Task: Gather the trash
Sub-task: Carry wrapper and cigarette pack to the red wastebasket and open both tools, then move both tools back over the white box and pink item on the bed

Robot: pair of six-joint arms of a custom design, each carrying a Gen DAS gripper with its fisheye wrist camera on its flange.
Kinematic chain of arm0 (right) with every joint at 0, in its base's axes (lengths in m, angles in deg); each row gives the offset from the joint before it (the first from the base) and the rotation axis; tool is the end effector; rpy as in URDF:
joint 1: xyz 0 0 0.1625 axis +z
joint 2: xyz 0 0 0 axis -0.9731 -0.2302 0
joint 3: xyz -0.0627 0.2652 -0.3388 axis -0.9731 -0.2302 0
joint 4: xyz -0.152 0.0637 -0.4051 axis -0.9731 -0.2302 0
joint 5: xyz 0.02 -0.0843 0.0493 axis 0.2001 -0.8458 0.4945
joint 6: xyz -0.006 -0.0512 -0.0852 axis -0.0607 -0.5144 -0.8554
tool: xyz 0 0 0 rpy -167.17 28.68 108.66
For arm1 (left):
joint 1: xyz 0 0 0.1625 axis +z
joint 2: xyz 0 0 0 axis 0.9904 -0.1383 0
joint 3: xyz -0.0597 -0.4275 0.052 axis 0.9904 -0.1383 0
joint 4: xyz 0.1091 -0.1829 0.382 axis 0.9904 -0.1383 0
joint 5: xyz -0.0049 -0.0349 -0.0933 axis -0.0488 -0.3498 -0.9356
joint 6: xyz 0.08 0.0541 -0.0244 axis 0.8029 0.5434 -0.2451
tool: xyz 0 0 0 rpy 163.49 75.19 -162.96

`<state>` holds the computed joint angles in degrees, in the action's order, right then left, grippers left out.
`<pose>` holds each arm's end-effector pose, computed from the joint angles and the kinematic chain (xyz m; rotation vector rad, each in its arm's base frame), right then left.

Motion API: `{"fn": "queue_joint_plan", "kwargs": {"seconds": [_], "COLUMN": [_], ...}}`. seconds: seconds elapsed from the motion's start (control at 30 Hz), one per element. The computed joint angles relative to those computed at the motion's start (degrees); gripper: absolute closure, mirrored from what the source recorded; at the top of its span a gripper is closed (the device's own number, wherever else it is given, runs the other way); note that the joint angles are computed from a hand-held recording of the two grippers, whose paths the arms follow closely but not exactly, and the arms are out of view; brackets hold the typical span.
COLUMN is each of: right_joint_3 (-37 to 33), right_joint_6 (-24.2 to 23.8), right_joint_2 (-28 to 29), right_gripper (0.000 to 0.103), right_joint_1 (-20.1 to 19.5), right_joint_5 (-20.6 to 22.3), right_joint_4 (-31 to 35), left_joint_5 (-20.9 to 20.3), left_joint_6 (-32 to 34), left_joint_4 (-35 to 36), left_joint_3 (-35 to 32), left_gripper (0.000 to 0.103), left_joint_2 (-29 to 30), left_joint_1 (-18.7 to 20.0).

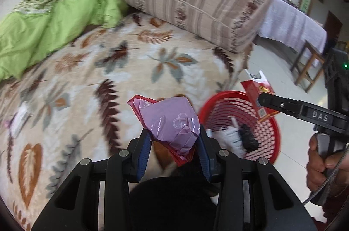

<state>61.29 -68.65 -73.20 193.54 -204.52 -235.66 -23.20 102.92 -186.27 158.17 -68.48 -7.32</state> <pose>0.3891 -0.5994 -0.0542 -0.0457 -2.6112 1.1295 0.0018 -0.6468 0.3833 0.9446 2.4555 -0.5510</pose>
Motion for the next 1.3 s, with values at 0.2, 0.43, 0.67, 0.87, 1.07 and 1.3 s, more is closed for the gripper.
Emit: {"fn": "queue_joint_plan", "kwargs": {"seconds": [0.2,0.43,0.67,0.87,1.07,1.3], "right_joint_3": [4.1,6.7,5.7,-1.9,-17.9,-45.8], "right_joint_6": [1.3,4.6,3.9,-0.2,-6.0,-9.4], "right_joint_2": [-2.4,-4.4,-4.2,-0.5,7.7,22.7], "right_gripper": [0.044,0.037,0.035,0.035,0.035,0.035], "right_joint_1": [-0.9,-2.0,-1.8,-0.9,0.9,2.4], "right_joint_5": [-0.9,-1.7,-1.9,2.6,8.6,14.7], "right_joint_4": [-3.0,-1.6,-1.2,3.7,16.0,34.9], "left_joint_5": [-3.7,-5.4,-4.5,-2.5,-1.2,1.2], "left_joint_6": [-1.0,-0.8,-2.1,-1.4,-2.7,-2.4], "left_joint_4": [6.2,7.3,4.9,1.3,0.7,0.7], "left_joint_3": [-1.1,-0.7,-2.5,-4.5,-9.8,-21.0], "left_gripper": [0.064,0.034,0.034,0.034,0.034,0.034], "left_joint_2": [3.3,4.9,3.7,1.9,1.6,4.4], "left_joint_1": [-1.3,-2.0,-0.2,2.9,7.6,14.0]}}
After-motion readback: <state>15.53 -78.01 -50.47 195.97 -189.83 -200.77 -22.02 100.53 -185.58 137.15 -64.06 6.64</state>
